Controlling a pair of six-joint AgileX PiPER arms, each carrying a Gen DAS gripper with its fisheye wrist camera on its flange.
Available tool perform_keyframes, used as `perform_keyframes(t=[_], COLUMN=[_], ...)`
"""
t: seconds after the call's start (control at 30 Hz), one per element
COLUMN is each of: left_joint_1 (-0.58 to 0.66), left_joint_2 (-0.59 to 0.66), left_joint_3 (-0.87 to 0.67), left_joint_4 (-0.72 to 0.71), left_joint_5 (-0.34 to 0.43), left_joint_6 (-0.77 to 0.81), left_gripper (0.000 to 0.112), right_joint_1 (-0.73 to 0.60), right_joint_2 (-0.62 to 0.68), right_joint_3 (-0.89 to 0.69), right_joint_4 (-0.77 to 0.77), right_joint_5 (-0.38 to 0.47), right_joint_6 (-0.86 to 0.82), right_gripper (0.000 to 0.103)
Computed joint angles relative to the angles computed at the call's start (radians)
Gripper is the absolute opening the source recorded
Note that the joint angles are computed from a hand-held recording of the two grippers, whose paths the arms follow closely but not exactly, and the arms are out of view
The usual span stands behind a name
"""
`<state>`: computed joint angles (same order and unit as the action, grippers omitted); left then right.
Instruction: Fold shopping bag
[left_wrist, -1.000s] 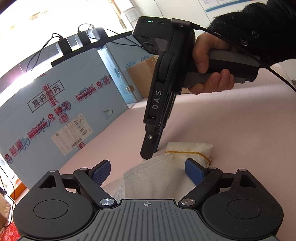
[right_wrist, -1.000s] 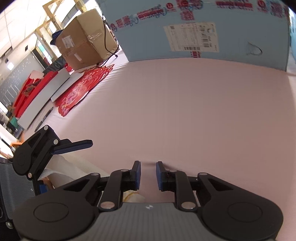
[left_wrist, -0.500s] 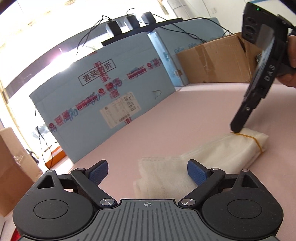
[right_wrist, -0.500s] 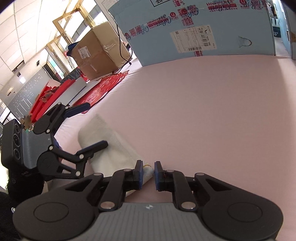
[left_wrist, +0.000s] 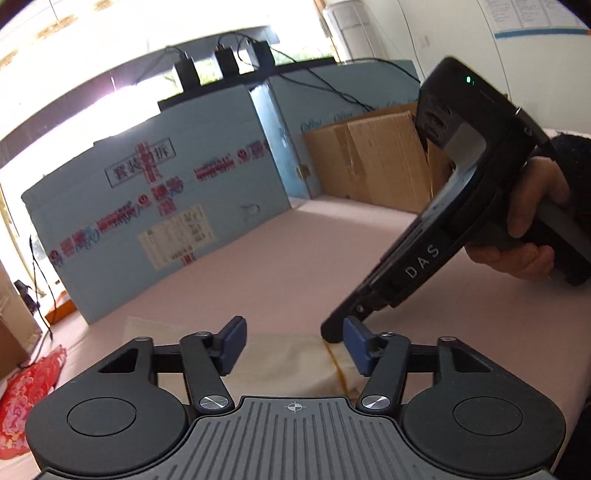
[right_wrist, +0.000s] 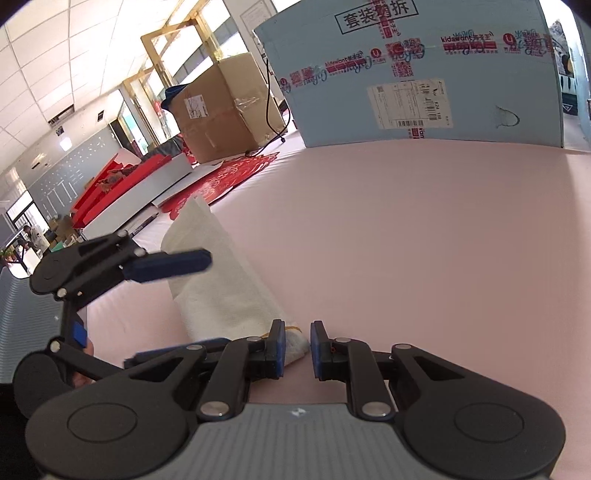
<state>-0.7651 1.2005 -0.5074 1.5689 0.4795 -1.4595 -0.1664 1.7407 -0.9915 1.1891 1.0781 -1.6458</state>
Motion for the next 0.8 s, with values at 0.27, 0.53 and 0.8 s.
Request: perform_keyframes(t=[0.27,0.53,0.8], left_joint_1=[-0.2,-0.017,0.308], left_joint_2=[0.121,0.194,0.03], left_joint_3=[-0.115,-0.195,-0.043], left_joint_4=[-0.277,-0.179,0.003], left_joint_5=[0.355,0.219,0.049], left_joint_6=[0.288,0.218,-0.027], left_gripper=[0.051,0.057,0.054], right_joint_1=[-0.016,0.003,0.013], right_joint_2=[-0.071,-0.119,-0.141], right_joint_3=[0.12,0.184,0.213], right_joint_4=[0.065,0.089,0.087], right_joint_5=[-0.032,-0.091,-0.114], right_joint_6=[-0.232,-0.316,-0.363], right_gripper=[0.018,0.018,0.02])
